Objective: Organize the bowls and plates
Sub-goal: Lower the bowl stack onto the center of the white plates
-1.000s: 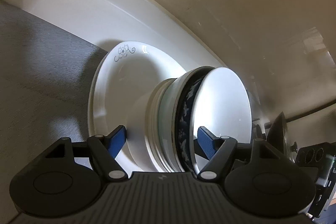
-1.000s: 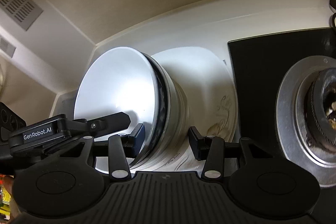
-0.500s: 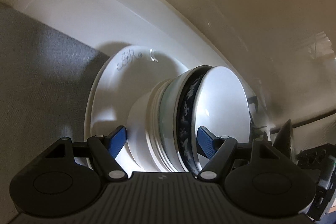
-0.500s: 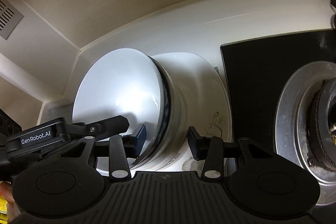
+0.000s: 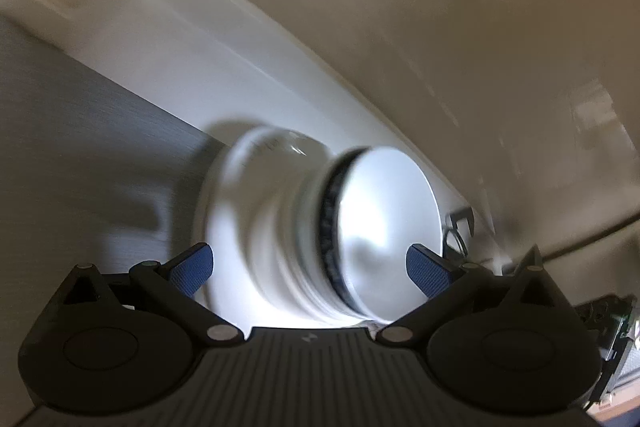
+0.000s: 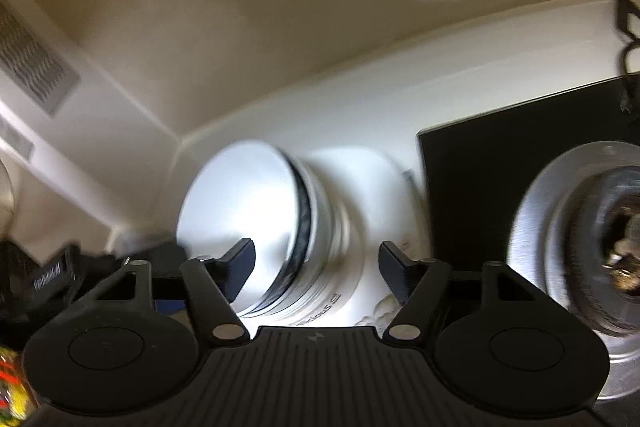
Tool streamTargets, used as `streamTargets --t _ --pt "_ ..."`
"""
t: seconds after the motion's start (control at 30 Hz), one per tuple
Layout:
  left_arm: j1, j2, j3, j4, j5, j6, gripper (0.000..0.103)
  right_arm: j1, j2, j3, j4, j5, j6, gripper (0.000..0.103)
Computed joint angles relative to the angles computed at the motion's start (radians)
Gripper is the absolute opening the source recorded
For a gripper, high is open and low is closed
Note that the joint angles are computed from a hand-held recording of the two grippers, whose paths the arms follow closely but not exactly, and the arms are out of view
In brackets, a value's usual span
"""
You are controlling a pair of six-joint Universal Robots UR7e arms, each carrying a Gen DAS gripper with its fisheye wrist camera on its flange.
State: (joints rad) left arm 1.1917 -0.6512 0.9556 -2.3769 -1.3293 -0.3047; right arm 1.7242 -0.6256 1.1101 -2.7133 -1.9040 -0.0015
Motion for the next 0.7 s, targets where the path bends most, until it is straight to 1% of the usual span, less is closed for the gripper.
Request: streamTargets --t 0.07,0.13,0.2,0.27,0.3,0.33,0.37,0.47,0.53,0.57,0.63,0.7 --pt "-0.005 -0.029 0.065 -0.069 0.071 -0.009 0.103 -0.007 -0.012 0.033 -0.091 -0.022 0.000 0.072" --pt "0.001 -0.031 0.082 -0.087 0.120 -0.033 0.103 -0.016 -0.004 0.029 -0.133 -0.057 0.011 0.074" --pt "0.016 -0.020 0.065 -0.057 0.121 -0.059 0.103 -0.032 0.014 0.003 -0.129 -0.062 0.034 0.072" --pt "0.025 -0.005 0.051 -0.030 0.124 -0.085 0.103 -0.048 0.039 -0.030 -0.125 -0.046 0.047 0.069" --pt "0.030 0.000 0.047 -0.023 0.114 -0.091 0.103 -0.057 0.051 -0.050 -0.108 -0.036 0.070 0.068" --pt "0.035 0.004 0.045 -0.026 0.104 -0.096 0.102 -0.064 0.061 -0.066 -0.096 -0.026 0.091 0.065" --pt "0.034 0.001 0.060 -0.057 0.109 -0.094 0.103 -0.070 0.073 -0.084 -0.085 -0.020 0.104 0.063" --pt "0.040 0.009 0.051 -0.071 0.085 -0.115 0.103 -0.088 0.093 -0.119 -0.039 0.009 0.152 0.055" --pt "0.043 0.006 0.057 -0.080 0.072 -0.123 0.103 -0.099 0.102 -0.136 -0.006 0.041 0.180 0.047" --pt "0.043 0.008 0.052 -0.074 0.071 -0.122 0.103 -0.103 0.104 -0.139 0.005 0.053 0.190 0.045" --pt "0.048 -0.002 0.064 -0.080 0.063 -0.120 0.103 -0.111 0.115 -0.160 0.034 0.089 0.201 0.036" --pt "0.050 -0.004 0.058 -0.075 0.059 -0.119 0.103 -0.112 0.130 -0.183 0.058 0.092 0.202 0.035"
